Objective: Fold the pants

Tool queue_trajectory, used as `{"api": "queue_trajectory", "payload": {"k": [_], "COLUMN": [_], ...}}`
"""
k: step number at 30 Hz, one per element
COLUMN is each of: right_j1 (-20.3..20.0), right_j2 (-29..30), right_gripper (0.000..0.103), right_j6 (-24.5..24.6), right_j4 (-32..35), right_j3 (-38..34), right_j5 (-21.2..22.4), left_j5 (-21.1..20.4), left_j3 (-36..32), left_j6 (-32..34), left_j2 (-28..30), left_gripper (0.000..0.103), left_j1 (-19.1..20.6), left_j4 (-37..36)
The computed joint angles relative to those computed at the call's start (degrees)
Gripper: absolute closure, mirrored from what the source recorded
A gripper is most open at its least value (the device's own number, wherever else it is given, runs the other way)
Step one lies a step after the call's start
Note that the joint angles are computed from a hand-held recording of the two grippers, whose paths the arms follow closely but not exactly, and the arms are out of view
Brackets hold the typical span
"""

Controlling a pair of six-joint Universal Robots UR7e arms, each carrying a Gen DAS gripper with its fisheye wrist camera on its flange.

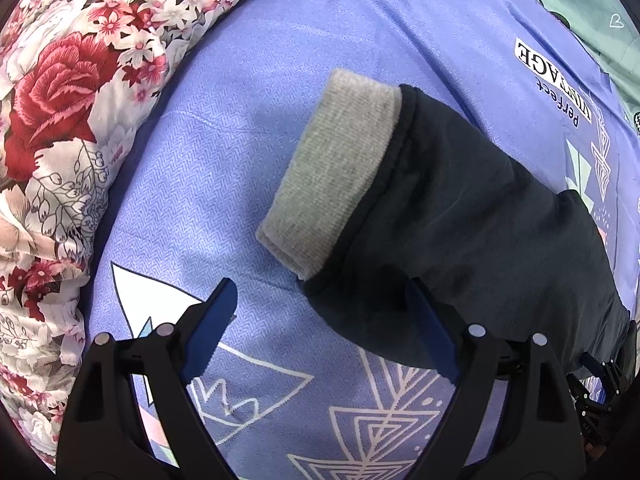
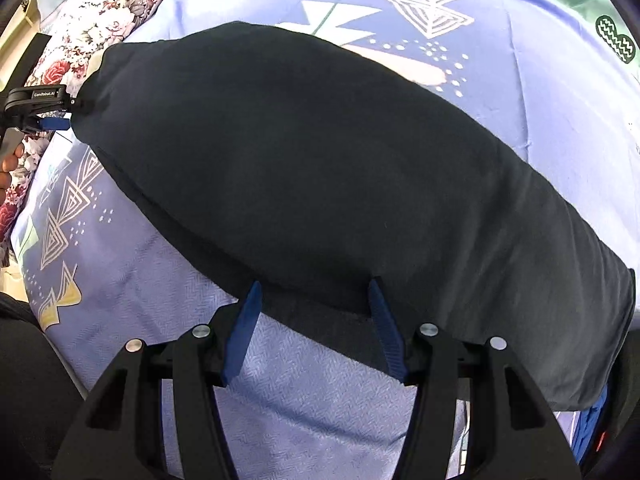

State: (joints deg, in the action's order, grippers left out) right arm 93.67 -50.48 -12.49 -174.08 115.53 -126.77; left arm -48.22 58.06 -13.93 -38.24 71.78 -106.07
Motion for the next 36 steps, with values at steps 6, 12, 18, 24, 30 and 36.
{"api": "queue_trajectory", "payload": {"k": [6, 12, 18, 24, 30, 36], "right_j1": [-1.7, -1.0, -0.7, -1.0, -7.9, -18.7], "right_j2": [-2.0, -7.2, -6.9, -4.9, -15.8, -22.8], "right_gripper": [0.097, 0.100, 0.100, 0.069, 0.067, 0.068], "right_j6": [2.7, 2.1, -1.4, -0.1, 8.7, 20.1], "right_j4": [-0.1, -1.2, 1.1, -0.8, -8.2, -15.9], "right_j3": [0.3, 3.2, 6.0, 5.6, 11.2, 16.1], "right_j5": [2.4, 7.1, 2.9, 1.9, 6.6, 7.2], "left_j5": [-0.4, -1.6, -0.7, 1.4, 1.8, 0.9], "left_j3": [-0.6, -2.6, -3.9, -3.9, -3.5, -4.3], "left_j6": [0.4, -1.4, -0.3, 0.9, 2.2, 0.6], "left_j2": [0.6, 1.6, 2.0, 2.0, 1.3, 1.3], "left_gripper": [0.014, 0.012, 0.012, 0.012, 0.013, 0.012], "left_j1": [0.3, 1.1, 1.3, 0.8, 0.3, 1.3], "left_j4": [-0.4, 1.1, 2.9, 3.2, 1.4, 2.1]}}
